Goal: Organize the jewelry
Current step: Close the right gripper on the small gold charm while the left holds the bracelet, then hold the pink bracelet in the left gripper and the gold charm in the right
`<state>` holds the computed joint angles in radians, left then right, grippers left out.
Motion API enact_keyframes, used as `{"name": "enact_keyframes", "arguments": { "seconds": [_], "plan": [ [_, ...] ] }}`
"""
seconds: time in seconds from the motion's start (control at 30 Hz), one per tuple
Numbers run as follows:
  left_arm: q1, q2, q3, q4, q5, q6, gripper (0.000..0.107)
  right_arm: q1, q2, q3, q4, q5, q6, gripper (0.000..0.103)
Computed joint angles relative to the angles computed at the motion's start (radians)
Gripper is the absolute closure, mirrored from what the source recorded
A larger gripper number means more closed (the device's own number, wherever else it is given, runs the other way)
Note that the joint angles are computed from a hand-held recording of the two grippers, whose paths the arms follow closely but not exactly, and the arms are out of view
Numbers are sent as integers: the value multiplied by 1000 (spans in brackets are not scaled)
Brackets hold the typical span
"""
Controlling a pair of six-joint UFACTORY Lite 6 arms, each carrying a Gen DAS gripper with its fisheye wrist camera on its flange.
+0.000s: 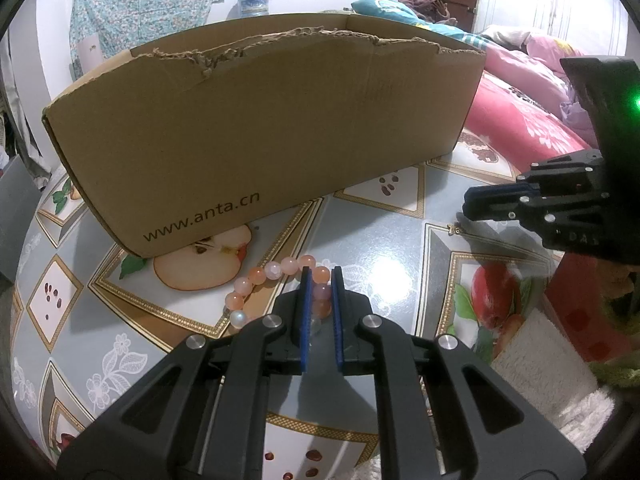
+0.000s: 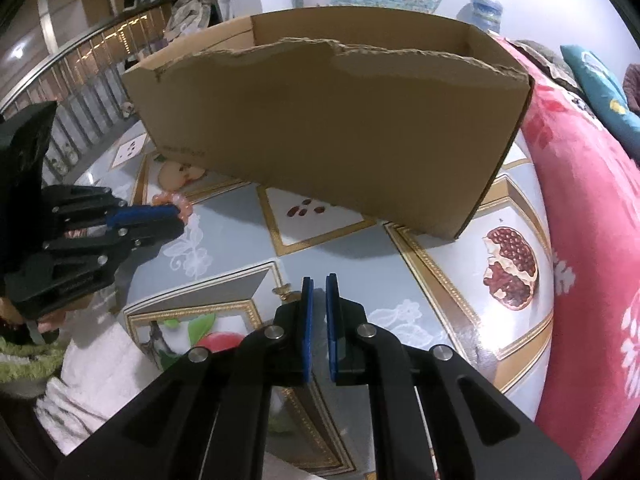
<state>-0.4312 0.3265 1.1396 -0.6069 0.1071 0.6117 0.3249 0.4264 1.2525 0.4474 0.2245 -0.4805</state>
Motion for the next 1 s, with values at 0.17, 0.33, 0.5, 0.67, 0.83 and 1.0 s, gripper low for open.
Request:
{"name": "enact_keyframes", "arguments": {
  "seconds": [0.17,0.33,0.5,0.67,0.83,1.0],
  "plan": [
    [1,0,0,-16,1,17,98,17,0,-11,0,1,-12,97],
    [0,1,1,-6,1,4,98,5,-25,-38,74,-8,-66,97],
    [0,1,0,-21,0,19,98,-37,-33,-42,302,49,-259,94],
    [1,1,1,-19,2,17,98,-26,-23,-43,402,72,-294,87],
    [2,2,3,-18,4,17,98,26,-22,-52,290,4,-169,87],
    [2,2,4,-15,4,13,98,61,1,-26,22,-51,111,87]
  ]
}}
